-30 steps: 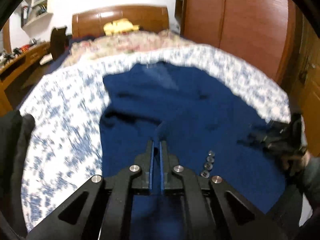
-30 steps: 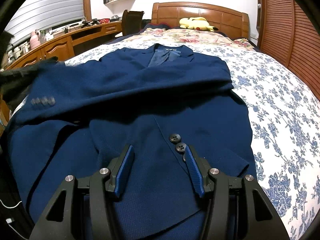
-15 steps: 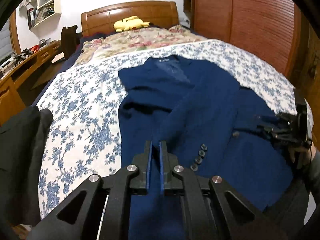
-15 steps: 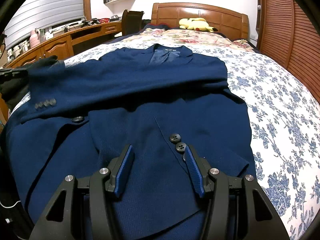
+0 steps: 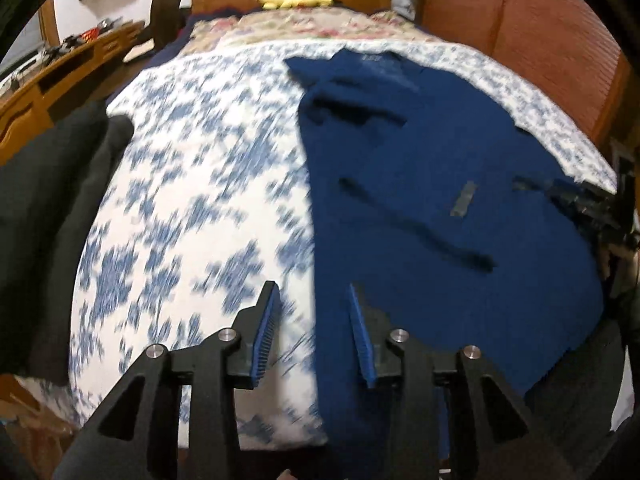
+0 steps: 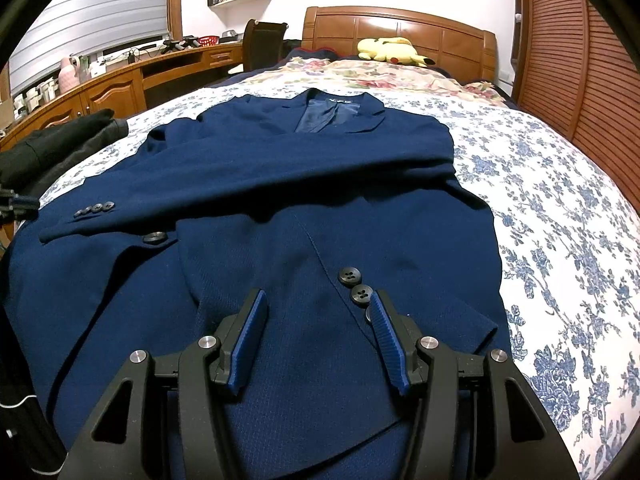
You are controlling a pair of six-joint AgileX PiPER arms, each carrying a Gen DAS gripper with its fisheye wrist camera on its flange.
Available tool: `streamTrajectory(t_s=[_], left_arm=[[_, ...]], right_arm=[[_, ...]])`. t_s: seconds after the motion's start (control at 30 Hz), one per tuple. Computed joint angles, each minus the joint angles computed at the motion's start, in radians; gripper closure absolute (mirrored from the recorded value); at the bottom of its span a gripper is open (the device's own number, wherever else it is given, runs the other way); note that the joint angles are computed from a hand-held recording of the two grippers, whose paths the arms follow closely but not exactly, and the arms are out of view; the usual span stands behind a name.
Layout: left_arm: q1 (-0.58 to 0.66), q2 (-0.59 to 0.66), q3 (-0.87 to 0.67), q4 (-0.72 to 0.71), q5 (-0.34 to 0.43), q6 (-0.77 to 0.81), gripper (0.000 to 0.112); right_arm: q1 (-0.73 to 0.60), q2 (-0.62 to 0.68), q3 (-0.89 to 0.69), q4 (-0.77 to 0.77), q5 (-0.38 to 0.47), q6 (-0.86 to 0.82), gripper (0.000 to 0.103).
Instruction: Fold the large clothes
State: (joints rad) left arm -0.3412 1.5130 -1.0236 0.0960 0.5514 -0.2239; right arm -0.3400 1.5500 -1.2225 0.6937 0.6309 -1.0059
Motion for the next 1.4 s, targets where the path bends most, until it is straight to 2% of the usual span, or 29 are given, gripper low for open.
streamTrajectory(t_s=[0.1,0.23,0.37,0.43,0.5,0.57,0.8,1.07,1.4], left_arm=[[0.024,-0.014,0.035,-0.051,-0.029,0.041,0.073],[0.029,0.020,0.013,0.023,-0.030,-0.041,0.068],[0.061,0.062,-0.015,-0.004,-0.042,-0.022,0.068],[0.057,0.072,-0.021,0.049,-0.044,-0.079,0.068],[0.037,0.080,-0.027,0.163,-0.025,-0.185,0.068],[0.035,0.067,-0.016,0.170,-0.029,-0.189,0.067],[0.055,-0.033,0.040,0.045,-0.038,-0.063,0.067],[0.056,-0.116,0.079,-0.215,-0.032,0.192,0.067],[-0.001,-0.105,0.133,-0.149,-0.053,0.133,0.067]], right_arm=[[0.000,0.000,0.000,0.000,0.000,0.000,0.047],[0.000,-0.001,0.004,0.002,-0.004,-0.006,0.047],[-0.001,0.001,0.002,0.003,-0.005,-0.009,0.047],[-0.001,0.002,-0.001,0.000,-0.001,-0.005,0.047],[-0.003,0.007,-0.021,-0.024,0.022,0.025,0.047],[0.000,0.010,-0.056,-0.086,0.061,0.087,0.047],[-0.099,-0.034,-0.107,-0.124,0.201,0.146,0.047],[-0.242,-0.100,-0.114,-0.174,0.308,0.163,0.047],[-0.319,-0.130,-0.096,-0.188,0.418,0.128,0.047]])
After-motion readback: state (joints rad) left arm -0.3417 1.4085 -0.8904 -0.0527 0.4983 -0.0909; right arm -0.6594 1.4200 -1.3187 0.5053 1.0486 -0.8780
